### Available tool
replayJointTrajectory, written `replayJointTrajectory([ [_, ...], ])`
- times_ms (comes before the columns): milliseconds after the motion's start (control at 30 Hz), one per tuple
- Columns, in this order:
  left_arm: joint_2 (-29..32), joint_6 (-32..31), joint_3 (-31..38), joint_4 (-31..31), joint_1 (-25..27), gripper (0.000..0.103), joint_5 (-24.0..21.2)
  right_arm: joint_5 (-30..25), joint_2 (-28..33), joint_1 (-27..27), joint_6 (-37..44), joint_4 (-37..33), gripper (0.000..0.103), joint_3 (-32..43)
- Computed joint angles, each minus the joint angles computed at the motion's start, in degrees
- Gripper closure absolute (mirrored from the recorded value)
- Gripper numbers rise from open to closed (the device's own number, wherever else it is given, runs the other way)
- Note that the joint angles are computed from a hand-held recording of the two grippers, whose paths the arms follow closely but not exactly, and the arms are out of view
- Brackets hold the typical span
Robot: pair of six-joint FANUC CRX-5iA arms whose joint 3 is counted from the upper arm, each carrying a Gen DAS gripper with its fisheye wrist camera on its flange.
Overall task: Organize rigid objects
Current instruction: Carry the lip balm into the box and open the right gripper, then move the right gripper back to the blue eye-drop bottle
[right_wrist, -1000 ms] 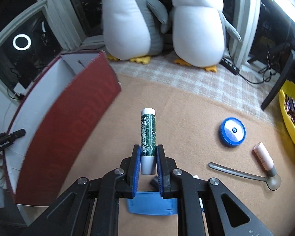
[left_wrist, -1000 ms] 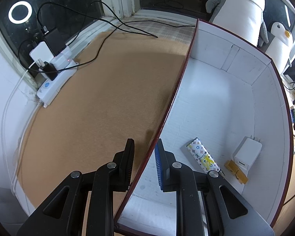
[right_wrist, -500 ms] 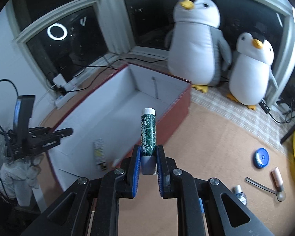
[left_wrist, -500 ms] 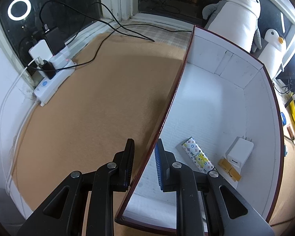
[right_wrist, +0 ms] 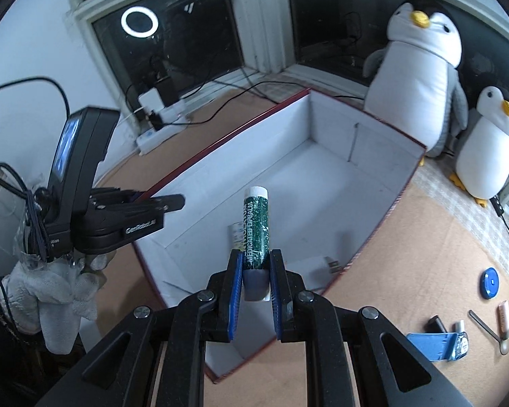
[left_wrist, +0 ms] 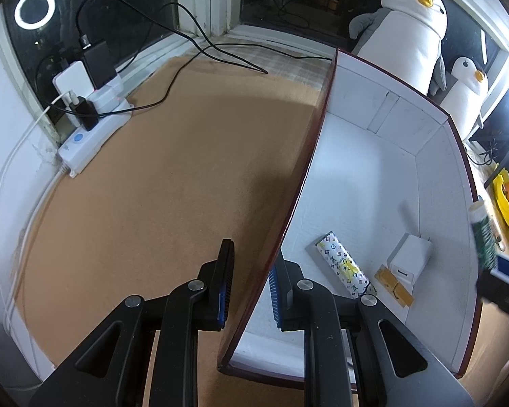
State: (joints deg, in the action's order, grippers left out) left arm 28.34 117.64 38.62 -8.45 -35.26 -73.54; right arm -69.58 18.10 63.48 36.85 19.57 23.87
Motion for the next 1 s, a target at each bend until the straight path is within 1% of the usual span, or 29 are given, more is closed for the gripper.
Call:
replayJointTrajectory([
  [300, -1.2, -0.4, -2.2, 0.6, 0.3, 0.087, 1.6, -0.7, 2.4, 0.4, -0.2, -0.8, 0.089, 1.9],
  [567, -1.5, -0.5, -2.6, 0.6, 0.3, 0.088, 1.9, -0.9, 2.6, 0.7, -1.1, 0.3, 0.089, 1.6],
  [600, -1.5, -0.5, -2.6, 0.6, 0.3, 0.088, 1.9, -0.7, 2.5, 0.8, -1.1, 0.4, 0.086, 1.5],
  [633, -1.5, -0.5, -2.6, 0.6, 0.3, 0.088, 1.9, -0.6, 2.3, 0.9, -1.3, 0.7, 0.078, 1.2],
  [667, -1.5, -0.5, -2.6, 0.6, 0.3, 0.088, 1.9, -0.5, 2.2, 1.1, -1.7, 1.3, 0.072, 1.0],
  [700, -1.5, -0.5, -2.6, 0.6, 0.3, 0.088, 1.9, -0.2, 1.9, 1.3, -2.2, 1.9, 0.062, 0.6],
  [733, -1.5, -0.5, -2.7, 0.6, 0.3, 0.088, 1.9, 0.2, 1.5, 1.3, -2.5, 2.1, 0.06, 0.1],
  [1000, -1.4, -0.5, -2.6, 0.6, 0.3, 0.088, 1.8, 1.8, -0.7, 1.5, -5.9, 4.3, 0.057, -2.6],
])
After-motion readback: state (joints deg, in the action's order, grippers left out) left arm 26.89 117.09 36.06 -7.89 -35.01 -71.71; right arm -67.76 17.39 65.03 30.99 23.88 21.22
